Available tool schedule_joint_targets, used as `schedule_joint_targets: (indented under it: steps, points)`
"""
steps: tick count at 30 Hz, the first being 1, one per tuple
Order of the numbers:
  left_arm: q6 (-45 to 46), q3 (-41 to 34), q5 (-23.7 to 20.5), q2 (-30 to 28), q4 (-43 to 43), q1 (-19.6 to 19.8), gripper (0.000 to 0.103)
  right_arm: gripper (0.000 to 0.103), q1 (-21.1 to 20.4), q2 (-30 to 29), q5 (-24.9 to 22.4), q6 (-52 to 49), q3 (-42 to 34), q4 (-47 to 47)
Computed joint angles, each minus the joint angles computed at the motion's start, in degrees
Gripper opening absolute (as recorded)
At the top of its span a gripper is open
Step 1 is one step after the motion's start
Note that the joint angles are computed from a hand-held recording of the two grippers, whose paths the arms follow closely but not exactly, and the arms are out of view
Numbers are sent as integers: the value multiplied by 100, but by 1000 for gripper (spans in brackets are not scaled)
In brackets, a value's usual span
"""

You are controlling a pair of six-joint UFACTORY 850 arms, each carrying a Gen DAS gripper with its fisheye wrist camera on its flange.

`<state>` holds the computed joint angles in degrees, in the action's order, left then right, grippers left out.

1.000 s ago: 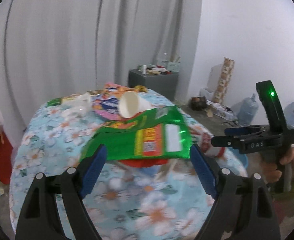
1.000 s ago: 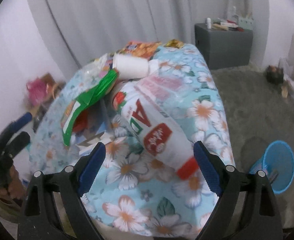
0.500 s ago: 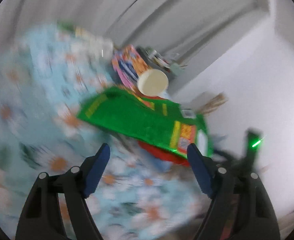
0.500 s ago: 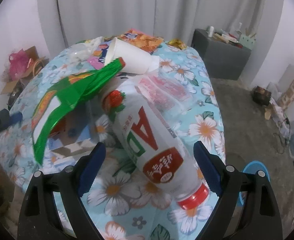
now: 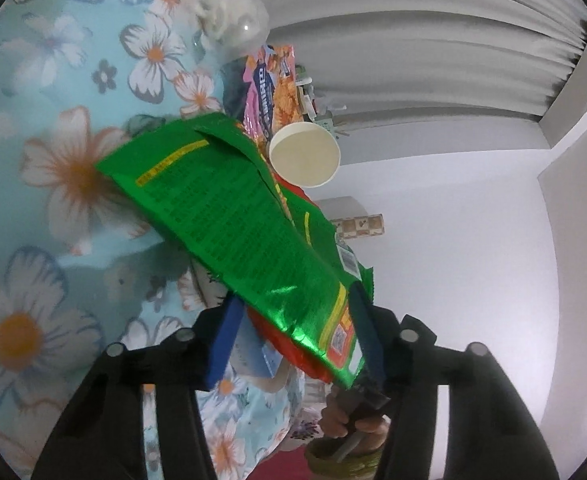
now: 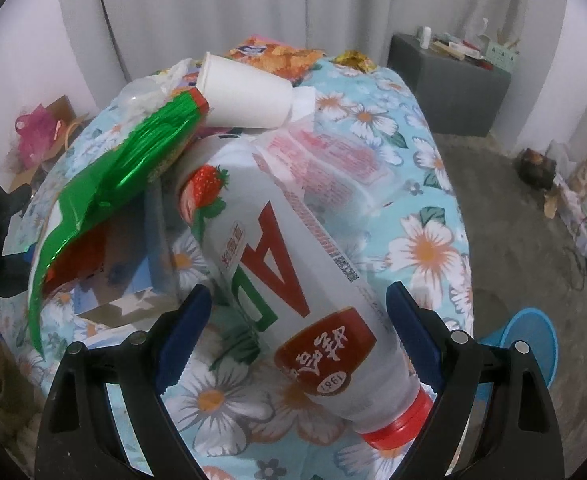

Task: Collect trash
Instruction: 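Lift the green chip bag with the left tool while the right tool reaches the red wrapper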

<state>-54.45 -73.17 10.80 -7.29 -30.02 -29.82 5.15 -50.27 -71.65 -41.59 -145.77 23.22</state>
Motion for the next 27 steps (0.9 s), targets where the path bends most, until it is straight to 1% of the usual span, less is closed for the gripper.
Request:
schedule_joint_targets:
  steps: [2,5,7,9,10,12,16,19,22,23,27]
  points:
    - [-420,9,90,-17,362,23,45,85,-3,-15,-16,54,-38,-7]
    - [-779,34,262,-39,621,48,39,85,-16,302,350,-112,457,44]
    - [-942,47,361,-50,723,55,34,85,-22,581,692,-337,906,85]
    - [-952,41,427,-66,698,51,25,85,-19,758,935,-463,1193,71]
    - [-950,35,452,-70,699,45,23,85,-17,837,1046,-484,1318,53]
    - [-896,45,556,-54,686,23,17,85,-39,994,1218,-569,1548,135]
    - [-270,38,705,15,230,-52,10,85,-129,1381,1475,-972,2082,585]
    - [117,34,826,70,-85,-96,8,85,-205,1658,1421,-1495,2456,1114]
    - [222,-47,870,60,-109,-98,7,85,-236,1838,1093,-1929,2718,1554]
    - [288,-70,880,61,-150,-107,6,85,-231,1861,966,-1991,2761,1634]
    - [591,-108,1027,94,-385,-151,5,83,-120,1990,763,-2113,3026,1701]
